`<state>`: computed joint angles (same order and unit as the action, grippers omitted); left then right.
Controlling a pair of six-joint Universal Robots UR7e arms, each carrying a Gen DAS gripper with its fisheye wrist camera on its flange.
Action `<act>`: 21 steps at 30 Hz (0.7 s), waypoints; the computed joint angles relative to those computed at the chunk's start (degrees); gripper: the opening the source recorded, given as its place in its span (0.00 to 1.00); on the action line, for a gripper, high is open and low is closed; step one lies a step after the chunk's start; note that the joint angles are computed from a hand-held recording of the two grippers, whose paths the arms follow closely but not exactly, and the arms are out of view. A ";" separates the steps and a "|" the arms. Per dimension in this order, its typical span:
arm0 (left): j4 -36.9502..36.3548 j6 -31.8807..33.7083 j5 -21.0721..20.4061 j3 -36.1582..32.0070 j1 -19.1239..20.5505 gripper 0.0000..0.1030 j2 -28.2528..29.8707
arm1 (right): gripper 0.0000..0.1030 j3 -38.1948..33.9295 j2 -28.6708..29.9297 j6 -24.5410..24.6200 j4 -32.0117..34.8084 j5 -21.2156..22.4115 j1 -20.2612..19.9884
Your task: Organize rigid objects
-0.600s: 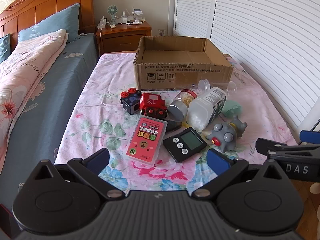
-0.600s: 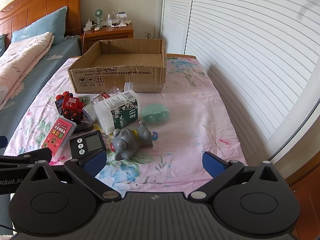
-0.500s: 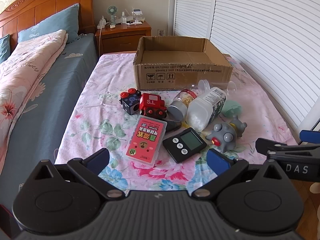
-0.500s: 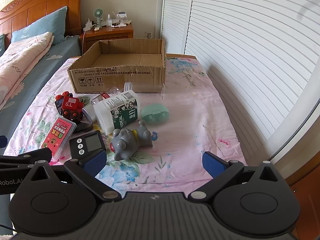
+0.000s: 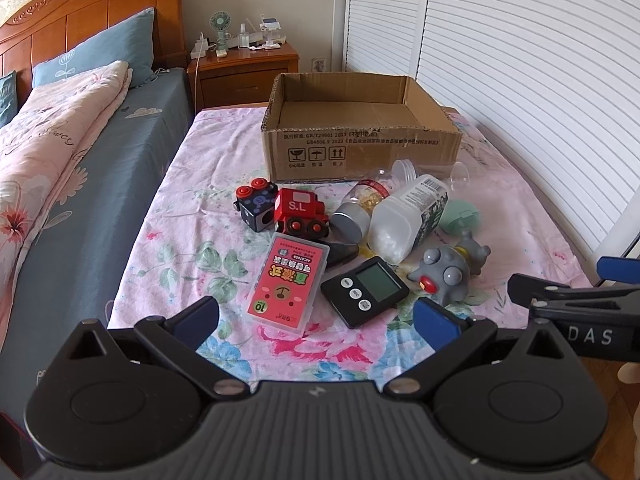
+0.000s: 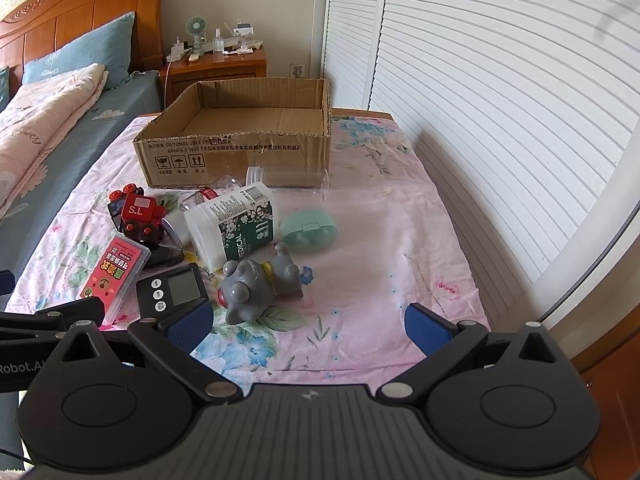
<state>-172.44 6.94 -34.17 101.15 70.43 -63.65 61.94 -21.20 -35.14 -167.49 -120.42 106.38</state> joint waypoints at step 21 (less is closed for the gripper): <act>-0.03 0.47 -0.16 -0.40 0.17 0.99 0.13 | 1.00 -0.59 0.35 -0.54 -0.21 -0.20 0.16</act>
<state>-172.47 7.41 -34.33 100.76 70.60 -63.52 61.35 -20.85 -35.68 -167.70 -120.61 106.54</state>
